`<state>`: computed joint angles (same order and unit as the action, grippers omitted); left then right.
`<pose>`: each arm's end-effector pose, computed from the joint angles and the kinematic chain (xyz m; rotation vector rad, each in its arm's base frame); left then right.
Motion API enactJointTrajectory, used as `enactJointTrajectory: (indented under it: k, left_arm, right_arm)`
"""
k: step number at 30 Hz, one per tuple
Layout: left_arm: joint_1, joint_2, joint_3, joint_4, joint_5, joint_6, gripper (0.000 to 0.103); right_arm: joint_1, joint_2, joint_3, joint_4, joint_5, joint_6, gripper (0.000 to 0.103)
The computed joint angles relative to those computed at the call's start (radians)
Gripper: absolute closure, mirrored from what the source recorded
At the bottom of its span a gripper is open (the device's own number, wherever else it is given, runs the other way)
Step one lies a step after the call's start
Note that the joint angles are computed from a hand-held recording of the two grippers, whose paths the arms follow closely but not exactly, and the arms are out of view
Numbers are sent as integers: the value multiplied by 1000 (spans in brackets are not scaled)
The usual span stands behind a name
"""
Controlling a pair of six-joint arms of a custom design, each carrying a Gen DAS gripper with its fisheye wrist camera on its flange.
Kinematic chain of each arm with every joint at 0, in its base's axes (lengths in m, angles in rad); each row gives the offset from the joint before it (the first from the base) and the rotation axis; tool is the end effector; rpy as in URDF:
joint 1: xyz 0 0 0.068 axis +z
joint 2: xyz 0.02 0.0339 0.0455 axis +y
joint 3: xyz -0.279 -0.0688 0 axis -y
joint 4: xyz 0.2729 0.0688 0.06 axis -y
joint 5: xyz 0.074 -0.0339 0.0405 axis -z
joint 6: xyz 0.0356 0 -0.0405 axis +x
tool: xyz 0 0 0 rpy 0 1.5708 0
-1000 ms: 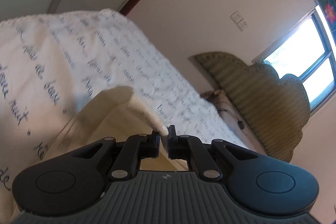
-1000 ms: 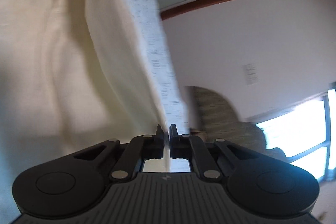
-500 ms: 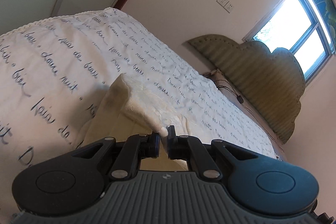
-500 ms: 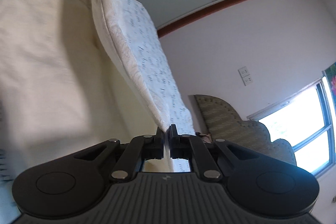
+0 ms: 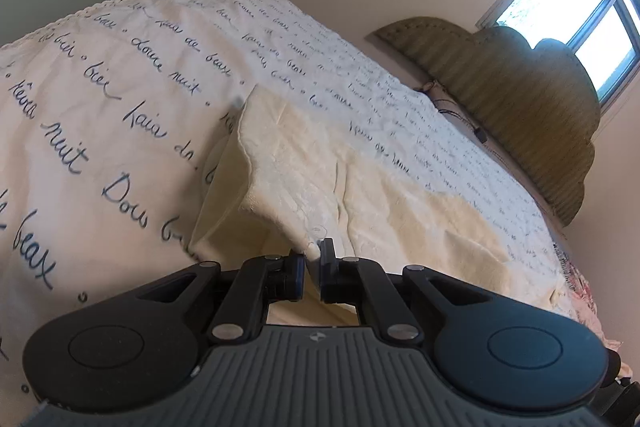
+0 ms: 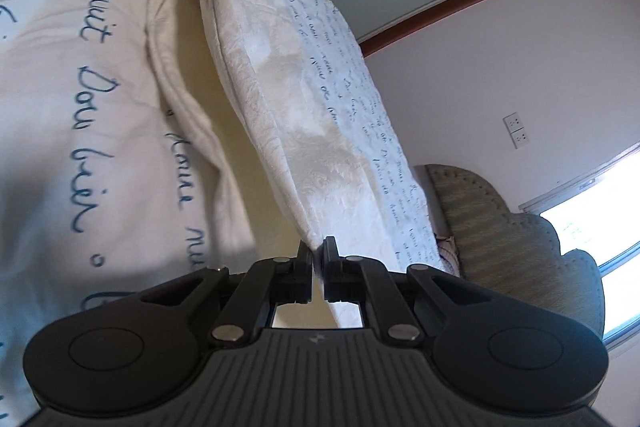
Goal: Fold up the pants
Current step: 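Lift the gripped hem with the right tool and carry it over the waistband, then lower the hem onto the pants and open the right tool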
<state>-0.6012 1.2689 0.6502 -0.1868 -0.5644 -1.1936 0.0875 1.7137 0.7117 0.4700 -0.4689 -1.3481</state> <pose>0.2303 -0.1349 0.1954 -0.8988 2.0547 -0.2981 0.3457 0.0465 0.1384 -1.5472 1.3495 -0.2930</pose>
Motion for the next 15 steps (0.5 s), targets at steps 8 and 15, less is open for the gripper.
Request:
enactJointTrajectory:
  k: [8,15]
  left_arm:
    - [-19,54,51,-87,-89,-15,96]
    - [-10,120,70,-107,-89,-53,93]
  right_arm:
    - [-22,-28,-54,-30,-42,-14,98]
    - [-4,33,-29,-50,-17,-7,98]
